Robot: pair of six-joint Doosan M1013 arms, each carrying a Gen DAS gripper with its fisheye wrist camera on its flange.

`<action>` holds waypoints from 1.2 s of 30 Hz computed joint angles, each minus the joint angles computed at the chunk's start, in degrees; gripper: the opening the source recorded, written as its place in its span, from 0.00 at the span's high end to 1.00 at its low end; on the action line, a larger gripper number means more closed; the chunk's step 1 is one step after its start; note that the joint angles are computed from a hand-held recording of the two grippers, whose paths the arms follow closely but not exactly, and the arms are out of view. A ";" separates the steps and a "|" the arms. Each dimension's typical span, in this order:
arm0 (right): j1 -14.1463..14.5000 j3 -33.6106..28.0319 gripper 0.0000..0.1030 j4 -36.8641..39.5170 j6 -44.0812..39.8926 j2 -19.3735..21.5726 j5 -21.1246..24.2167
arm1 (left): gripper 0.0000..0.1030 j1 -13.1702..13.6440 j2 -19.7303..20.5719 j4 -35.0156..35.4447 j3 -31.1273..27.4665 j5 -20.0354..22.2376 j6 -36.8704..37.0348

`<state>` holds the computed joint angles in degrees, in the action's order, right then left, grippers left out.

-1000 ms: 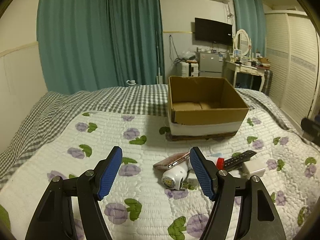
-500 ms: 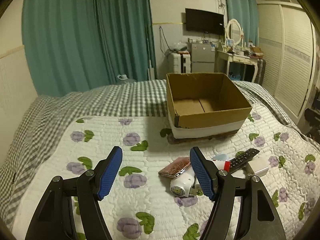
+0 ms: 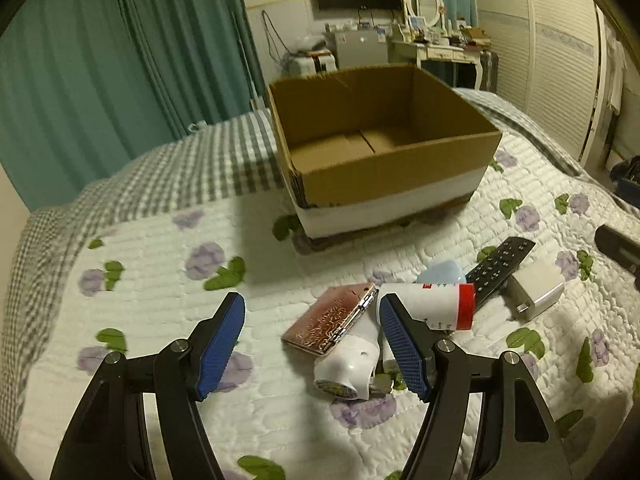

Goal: Organize rigid objects
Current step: 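Grasp the pink phone case with the left tool while the right tool approaches the white charger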

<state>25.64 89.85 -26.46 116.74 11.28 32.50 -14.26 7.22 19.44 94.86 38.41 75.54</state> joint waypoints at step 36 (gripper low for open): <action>-1.34 -2.47 0.00 9.28 -8.88 7.85 5.87 | 0.77 3.57 6.02 -11.34 -3.12 2.14 6.84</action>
